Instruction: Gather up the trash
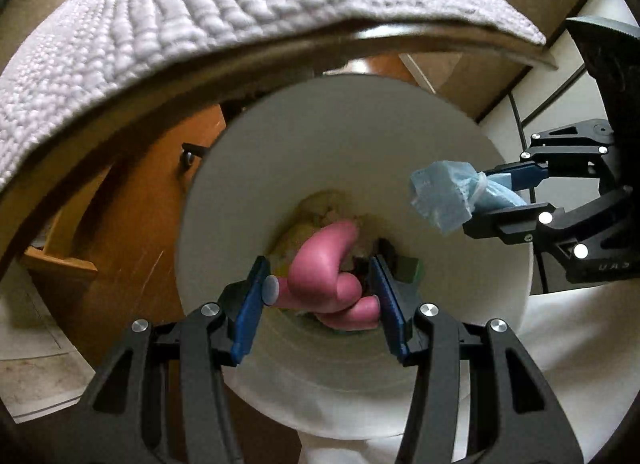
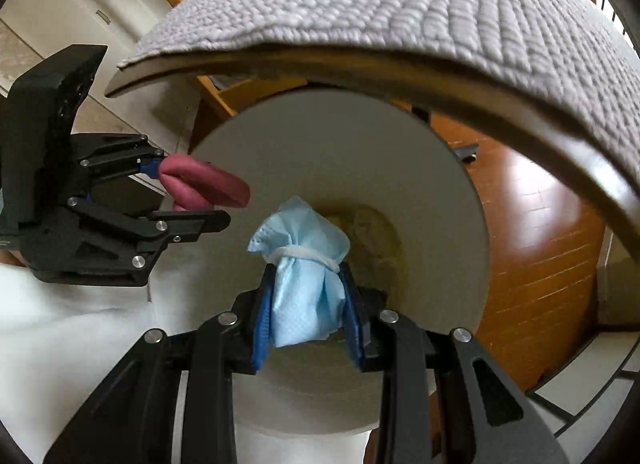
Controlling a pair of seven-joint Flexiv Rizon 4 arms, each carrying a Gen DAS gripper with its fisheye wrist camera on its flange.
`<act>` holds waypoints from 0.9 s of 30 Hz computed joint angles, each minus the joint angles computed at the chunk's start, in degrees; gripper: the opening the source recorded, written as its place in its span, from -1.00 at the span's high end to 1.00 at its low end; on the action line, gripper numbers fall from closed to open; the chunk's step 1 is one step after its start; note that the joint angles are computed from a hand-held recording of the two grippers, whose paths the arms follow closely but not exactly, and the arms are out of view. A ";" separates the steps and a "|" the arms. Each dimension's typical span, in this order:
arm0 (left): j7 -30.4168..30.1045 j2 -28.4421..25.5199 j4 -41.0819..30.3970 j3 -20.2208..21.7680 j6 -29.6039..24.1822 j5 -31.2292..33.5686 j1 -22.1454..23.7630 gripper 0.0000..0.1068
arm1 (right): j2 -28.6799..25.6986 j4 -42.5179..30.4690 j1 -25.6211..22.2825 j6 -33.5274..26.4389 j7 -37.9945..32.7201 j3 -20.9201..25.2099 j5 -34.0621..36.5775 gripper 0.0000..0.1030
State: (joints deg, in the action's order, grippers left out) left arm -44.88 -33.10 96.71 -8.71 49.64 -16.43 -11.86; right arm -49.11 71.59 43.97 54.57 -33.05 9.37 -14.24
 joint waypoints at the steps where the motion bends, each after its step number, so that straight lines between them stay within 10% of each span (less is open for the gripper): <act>1: -0.10 -0.16 -0.01 0.13 -0.15 0.21 -0.07 0.01 | -0.19 -0.14 -0.17 -0.16 -0.17 0.19 0.20 0.41; 8: -0.36 -1.96 -1.67 0.53 -2.95 1.59 -0.03 -0.01 | -2.55 -3.12 -0.93 -1.87 -2.61 1.67 2.19 0.32; 10: -1.01 -2.36 -2.38 1.04 -3.78 2.34 -0.48 -0.41 | -3.18 -4.39 -0.85 -3.42 -3.33 1.73 2.51 -0.45; 19: 4.50 2.05 -1.36 -2.67 -6.87 -4.07 3.21 -0.49 | 0.98 -1.88 -0.35 -2.36 -2.89 -0.09 1.51 -0.48; 24: 10.48 3.94 -3.14 -5.40 2.82 -21.70 5.56 -0.91 | 9.01 6.62 3.42 6.74 7.17 -12.05 -11.12 -0.91; 27: 3.38 -1.67 -12.23 -3.64 8.34 -20.21 4.42 -0.91 | 9.95 7.15 3.32 4.29 15.68 -18.00 -17.20 -0.91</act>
State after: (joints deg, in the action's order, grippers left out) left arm -41.49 -34.77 84.48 -12.35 57.98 -36.65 -7.44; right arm -39.16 78.74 47.30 58.86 -17.37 -8.63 -31.44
